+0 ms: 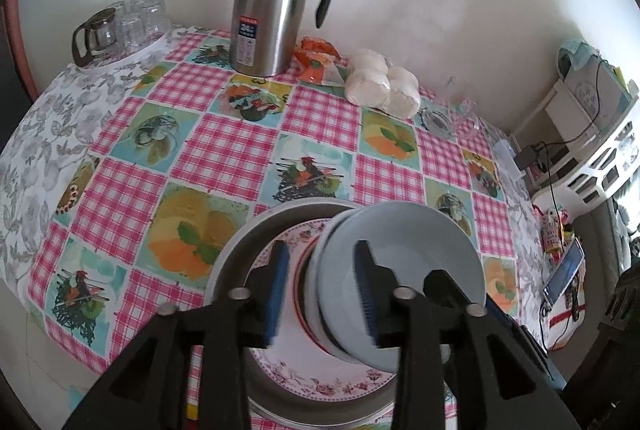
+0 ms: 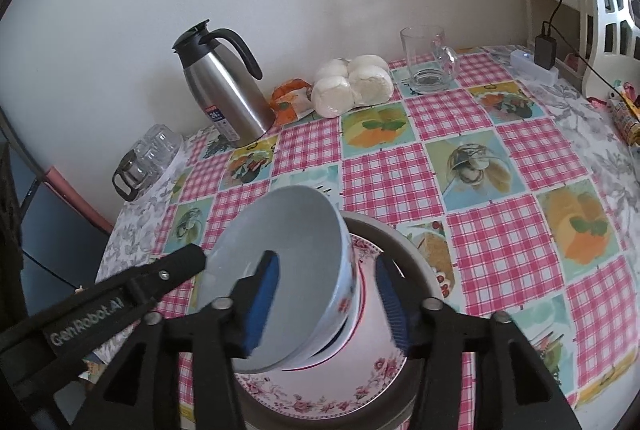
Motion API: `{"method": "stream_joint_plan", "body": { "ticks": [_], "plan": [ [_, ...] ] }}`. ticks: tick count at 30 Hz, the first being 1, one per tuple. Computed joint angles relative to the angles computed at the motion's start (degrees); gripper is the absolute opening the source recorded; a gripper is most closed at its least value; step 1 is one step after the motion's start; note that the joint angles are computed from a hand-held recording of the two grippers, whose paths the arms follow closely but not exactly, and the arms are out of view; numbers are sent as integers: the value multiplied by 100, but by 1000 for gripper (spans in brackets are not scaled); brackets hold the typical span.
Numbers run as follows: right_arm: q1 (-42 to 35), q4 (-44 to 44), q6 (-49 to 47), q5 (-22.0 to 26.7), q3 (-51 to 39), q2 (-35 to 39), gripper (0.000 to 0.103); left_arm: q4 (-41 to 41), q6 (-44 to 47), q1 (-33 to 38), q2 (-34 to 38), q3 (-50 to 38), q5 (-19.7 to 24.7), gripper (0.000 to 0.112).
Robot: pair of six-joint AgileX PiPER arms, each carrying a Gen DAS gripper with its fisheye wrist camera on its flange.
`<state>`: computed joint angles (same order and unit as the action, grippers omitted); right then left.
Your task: Organize plates and bowls
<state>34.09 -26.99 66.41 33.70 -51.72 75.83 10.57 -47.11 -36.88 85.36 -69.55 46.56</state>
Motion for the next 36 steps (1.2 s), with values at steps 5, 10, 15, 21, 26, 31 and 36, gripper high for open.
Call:
{"method": "stream_joint_plan", "body": {
  "ticks": [5,10,15,21,26,31,36],
  "plan": [
    [61,-182,163,33,85,-87,76,183,-278,37,-207,166,33,67],
    [228,-527,518,87,266,-225,87,649,-721,-58,-431,392,86,81],
    [460,-988,1027,148,481,-427,103,1185,-1221,-217,-681,672,187,91],
    [761,-1364,1497,328,713,-658,103,1525,-1644,-416,-1026,1140,320,97],
    [1027,-1532,1786,462,939,-847,103,1755,-1975,-699,-1234,1584,404,97],
    [1399,-1712,2128,698,1150,-1010,103,1574,-1936,-783,-1344,1944,276,97],
    [1538,-1644,2197,779,1317,-1045,103,1598,-2068,-1023,-1418,2035,304,97]
  ]
}}
